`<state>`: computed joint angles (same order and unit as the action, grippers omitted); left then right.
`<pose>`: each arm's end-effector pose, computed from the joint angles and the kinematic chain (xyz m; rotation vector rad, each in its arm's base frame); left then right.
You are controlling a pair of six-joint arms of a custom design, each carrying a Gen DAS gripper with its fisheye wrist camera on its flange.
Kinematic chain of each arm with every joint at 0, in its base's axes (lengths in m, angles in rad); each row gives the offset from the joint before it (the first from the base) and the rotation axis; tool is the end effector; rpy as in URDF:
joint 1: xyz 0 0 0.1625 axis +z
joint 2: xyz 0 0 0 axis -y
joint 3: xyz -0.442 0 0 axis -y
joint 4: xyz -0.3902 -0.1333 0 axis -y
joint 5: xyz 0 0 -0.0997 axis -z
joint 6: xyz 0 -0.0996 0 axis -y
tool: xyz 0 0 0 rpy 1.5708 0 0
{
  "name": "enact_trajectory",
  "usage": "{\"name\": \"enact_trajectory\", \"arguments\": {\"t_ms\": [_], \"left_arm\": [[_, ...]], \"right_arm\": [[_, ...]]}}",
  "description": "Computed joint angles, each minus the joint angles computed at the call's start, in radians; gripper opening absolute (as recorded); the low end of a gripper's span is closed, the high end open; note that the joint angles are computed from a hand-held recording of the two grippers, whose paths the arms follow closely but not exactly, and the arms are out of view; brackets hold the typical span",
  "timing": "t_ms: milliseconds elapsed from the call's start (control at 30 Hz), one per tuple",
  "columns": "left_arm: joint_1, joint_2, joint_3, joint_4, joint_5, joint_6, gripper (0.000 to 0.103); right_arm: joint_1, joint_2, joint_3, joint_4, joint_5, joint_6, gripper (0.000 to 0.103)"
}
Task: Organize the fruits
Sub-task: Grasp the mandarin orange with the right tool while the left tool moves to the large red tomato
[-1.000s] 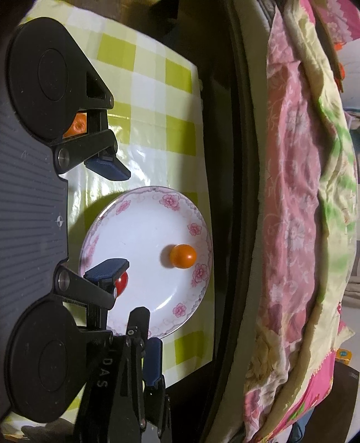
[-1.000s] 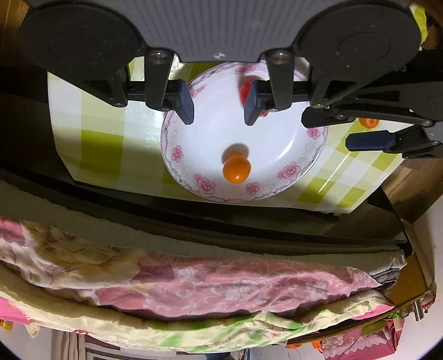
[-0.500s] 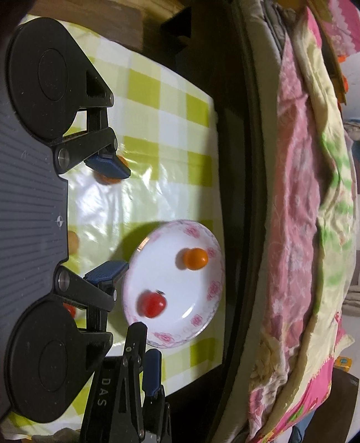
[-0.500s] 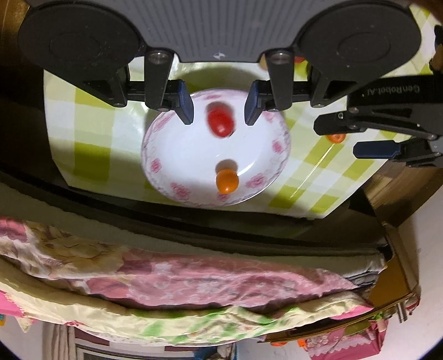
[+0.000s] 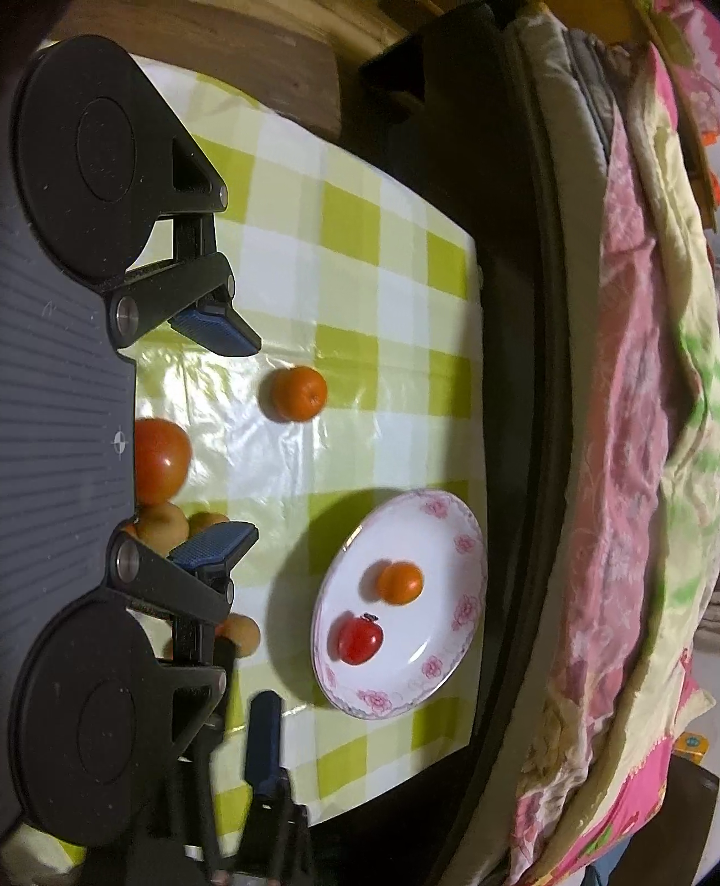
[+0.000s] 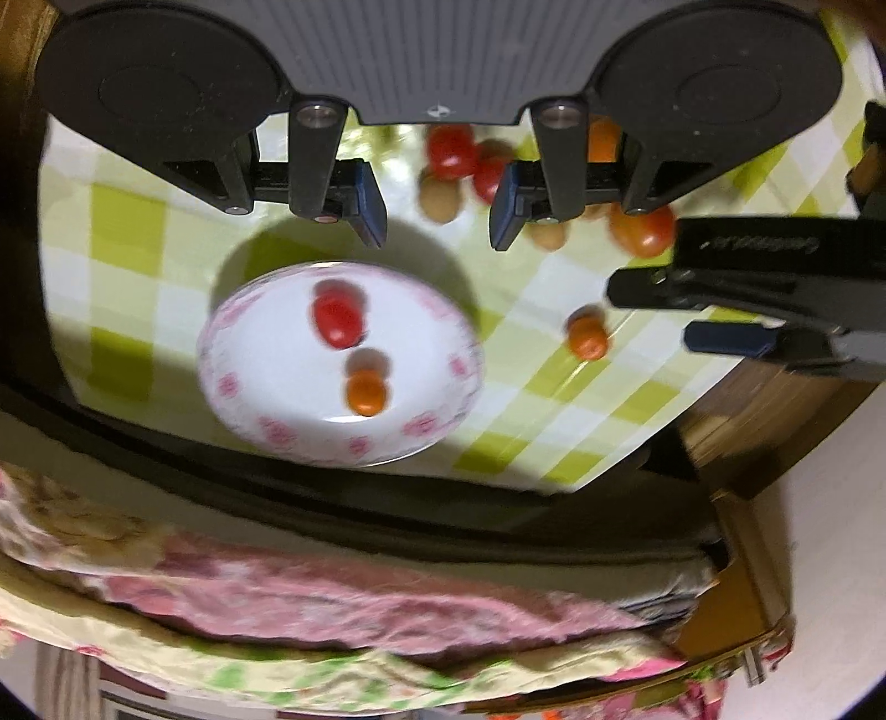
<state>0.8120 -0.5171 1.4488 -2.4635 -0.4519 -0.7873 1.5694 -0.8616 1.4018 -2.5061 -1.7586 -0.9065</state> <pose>-0.3301 -0.6721 0.0205 -0.0044 2.1525 -0.9111 0.1137 -0.7523 0.2453 1.1669 -2.5197 0.3848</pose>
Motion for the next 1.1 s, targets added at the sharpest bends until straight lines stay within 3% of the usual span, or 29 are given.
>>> {"name": "enact_trajectory", "arguments": {"t_ms": [367, 800, 967, 1100], "left_arm": [[-0.003, -0.049, 0.075, -0.014, -0.006, -0.049, 0.074], [0.008, -0.052, 0.085, -0.003, -0.045, -0.041, 0.074], [0.014, -0.042, 0.079, -0.015, -0.072, 0.0, 0.074], [0.016, -0.034, 0.076, -0.028, -0.097, 0.048, 0.075]], "right_arm": [[0.016, -0.03, 0.095, 0.055, -0.004, -0.052, 0.044], [0.023, 0.007, 0.097, 0.083, -0.035, -0.062, 0.044], [0.018, 0.014, 0.089, 0.077, -0.047, -0.051, 0.034], [0.012, 0.008, 0.079, 0.085, -0.061, -0.033, 0.034]]}}
